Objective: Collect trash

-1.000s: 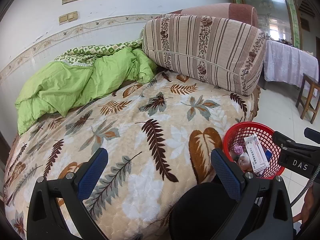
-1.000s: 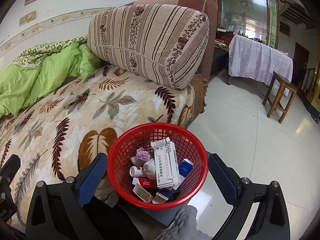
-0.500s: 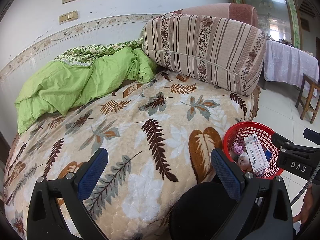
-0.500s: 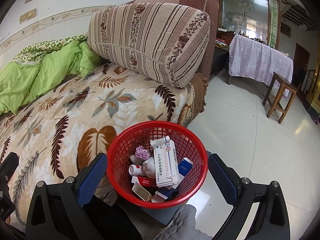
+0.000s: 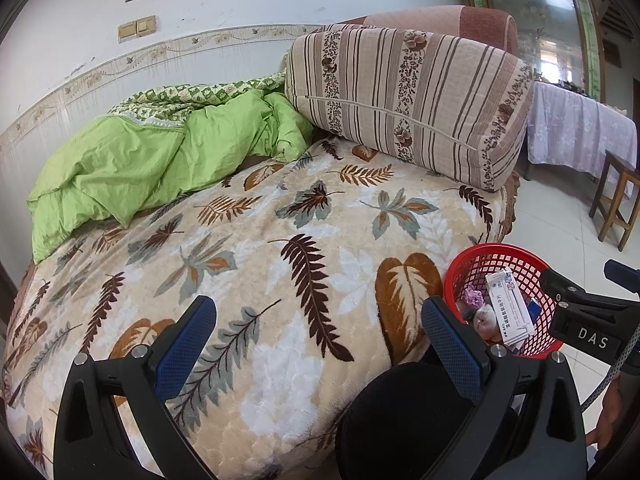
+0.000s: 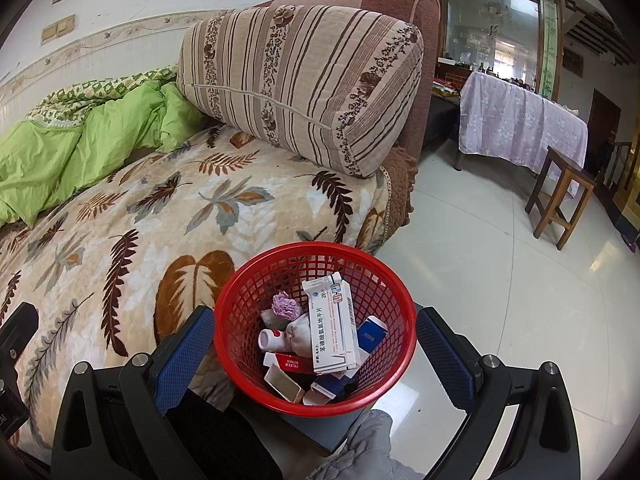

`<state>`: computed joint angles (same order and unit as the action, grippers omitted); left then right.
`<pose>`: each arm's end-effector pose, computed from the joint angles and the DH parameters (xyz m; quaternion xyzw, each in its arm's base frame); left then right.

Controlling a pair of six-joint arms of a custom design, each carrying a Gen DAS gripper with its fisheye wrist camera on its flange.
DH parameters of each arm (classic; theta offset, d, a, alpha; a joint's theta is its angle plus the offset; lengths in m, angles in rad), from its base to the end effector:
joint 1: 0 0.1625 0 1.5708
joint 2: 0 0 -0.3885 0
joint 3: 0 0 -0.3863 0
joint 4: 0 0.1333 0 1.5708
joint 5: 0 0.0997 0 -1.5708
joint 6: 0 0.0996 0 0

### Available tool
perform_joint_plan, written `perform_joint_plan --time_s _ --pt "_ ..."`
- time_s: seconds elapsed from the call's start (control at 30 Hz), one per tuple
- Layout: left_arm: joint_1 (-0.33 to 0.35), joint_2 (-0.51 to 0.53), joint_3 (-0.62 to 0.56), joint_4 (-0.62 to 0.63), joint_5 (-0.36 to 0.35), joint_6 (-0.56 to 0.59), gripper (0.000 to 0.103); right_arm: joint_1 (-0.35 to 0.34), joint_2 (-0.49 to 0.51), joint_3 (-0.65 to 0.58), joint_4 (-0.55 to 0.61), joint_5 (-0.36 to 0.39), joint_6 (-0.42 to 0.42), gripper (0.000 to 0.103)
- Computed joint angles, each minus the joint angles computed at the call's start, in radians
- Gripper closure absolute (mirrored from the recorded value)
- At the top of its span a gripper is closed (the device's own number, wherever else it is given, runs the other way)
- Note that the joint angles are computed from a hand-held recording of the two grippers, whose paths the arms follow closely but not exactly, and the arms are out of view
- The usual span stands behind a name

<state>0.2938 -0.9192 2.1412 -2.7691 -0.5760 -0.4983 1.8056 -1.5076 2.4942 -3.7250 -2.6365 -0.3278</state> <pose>-0.3833 -0.3425 0.0518 0.3388 0.8109 -0.3635 0.3092 0.1196 -0.3015 0.3008 -0.0695 -0.7682 0.4546 0.4455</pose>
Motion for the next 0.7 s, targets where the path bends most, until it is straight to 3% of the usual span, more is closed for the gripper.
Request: perform_joint_plan --time_s 0.5,0.63,0.7 --pt "0.019 -0.05 0.017 0.043 0.021 -0.081 0.001 0.029 0.075 -0.056 -0.046 0.014 -0.075 0.002" --pt "0.036 -0.106 0.042 0.065 0.061 -0.136 0.001 0.045 0.119 -0.1 -0.041 0.032 -0.106 0.002" --pt "0.051 -0.145 0.049 0.134 0.1 -0.204 0.001 0.061 0.154 -0.134 -0.026 0.051 -0.128 0.002"
